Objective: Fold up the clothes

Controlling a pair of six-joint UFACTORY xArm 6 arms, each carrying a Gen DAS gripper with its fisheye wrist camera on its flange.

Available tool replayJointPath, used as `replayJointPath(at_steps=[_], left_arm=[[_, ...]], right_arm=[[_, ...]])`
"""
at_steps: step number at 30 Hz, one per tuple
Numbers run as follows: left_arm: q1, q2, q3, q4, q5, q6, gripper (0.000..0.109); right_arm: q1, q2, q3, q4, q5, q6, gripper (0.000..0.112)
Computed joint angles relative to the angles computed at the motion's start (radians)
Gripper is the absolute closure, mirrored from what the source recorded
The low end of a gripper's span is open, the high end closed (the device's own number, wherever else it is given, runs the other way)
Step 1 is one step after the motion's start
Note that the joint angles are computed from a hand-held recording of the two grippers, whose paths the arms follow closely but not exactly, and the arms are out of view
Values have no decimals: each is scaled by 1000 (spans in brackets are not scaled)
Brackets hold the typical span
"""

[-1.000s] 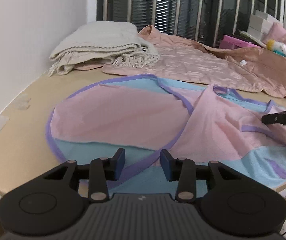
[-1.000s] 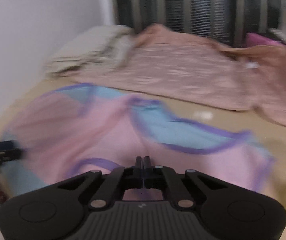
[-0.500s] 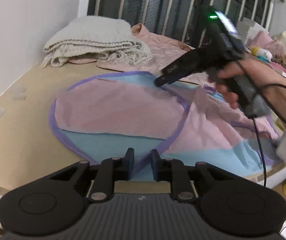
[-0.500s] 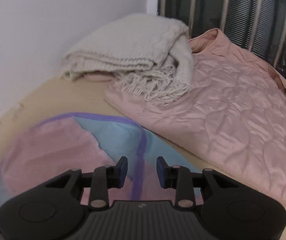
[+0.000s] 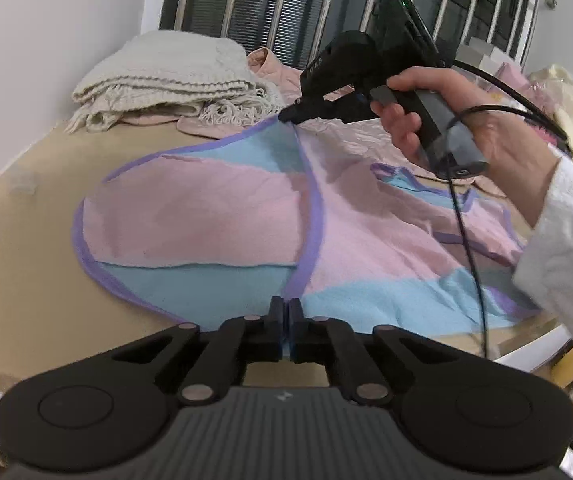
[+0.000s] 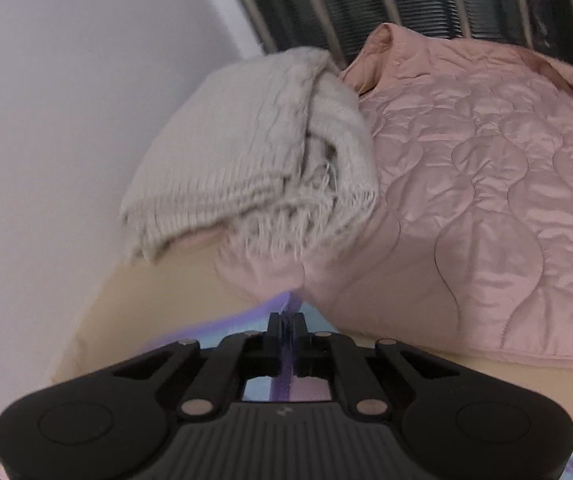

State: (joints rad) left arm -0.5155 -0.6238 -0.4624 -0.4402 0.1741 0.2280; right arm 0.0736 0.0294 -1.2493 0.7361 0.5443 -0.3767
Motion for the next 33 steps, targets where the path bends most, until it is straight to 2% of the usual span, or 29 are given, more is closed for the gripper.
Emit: replayJointPath(at_steps=[2,5,8,11,13,14,15,18,20,22,24,26,28,29,30,31,32,33], left_arm=[[5,-25,23,26,-19,-41,107],[1,-55,44,11,-31,-40,107],[7,-50,33,57,-25,-104,103],[-12,-24,7,46,-46,-80,98],[-37,6,-9,64,-77,-84,92],[-48,23,-18,80,-88,-91,91],[-56,45,-32,116,-90,-112,91],[-75,112,-72,211,-82,-167,91],[-81,144,-82,223,-80,-175,90],[-75,151,-69,265,-113,-215,89],[-66,141,-68,302,-93,-263,89],[-64,138,-65,278,-93,-256,89],[-59,136,-66,275,-86,-259,90],[-57,135,-68,275,-81,-260,90],[-55,133,-70,276,-73,-261,90],[-53,132,-73,278,-66,-262,90],[-51,131,-75,280,-59,-263,90],[-50,130,-76,283,-57,-265,90]], right_arm=[[3,21,-21,8,3,17,109],[23,60,-54,-13,75,-34,107],[54,31,3,-99,34,-35,100],[66,-139,194,-145,-132,-79,99],[49,-330,380,-102,-218,-190,91],[29,-419,456,-81,-209,-232,85],[0,-505,522,-64,-180,-271,85],[-105,-707,690,-134,-90,-271,85],[-141,-766,755,-181,-93,-250,85],[-150,-773,788,-148,-134,-273,85],[-125,-767,804,-61,-178,-370,85],[-102,-756,804,36,-183,-493,84],[-76,-747,813,63,-198,-549,82],[-69,-743,816,74,-213,-551,83],[-64,-738,818,86,-230,-544,90],[-60,-733,819,99,-247,-537,102],[-76,-733,814,98,-237,-503,110],[-94,-742,815,110,-225,-486,110]])
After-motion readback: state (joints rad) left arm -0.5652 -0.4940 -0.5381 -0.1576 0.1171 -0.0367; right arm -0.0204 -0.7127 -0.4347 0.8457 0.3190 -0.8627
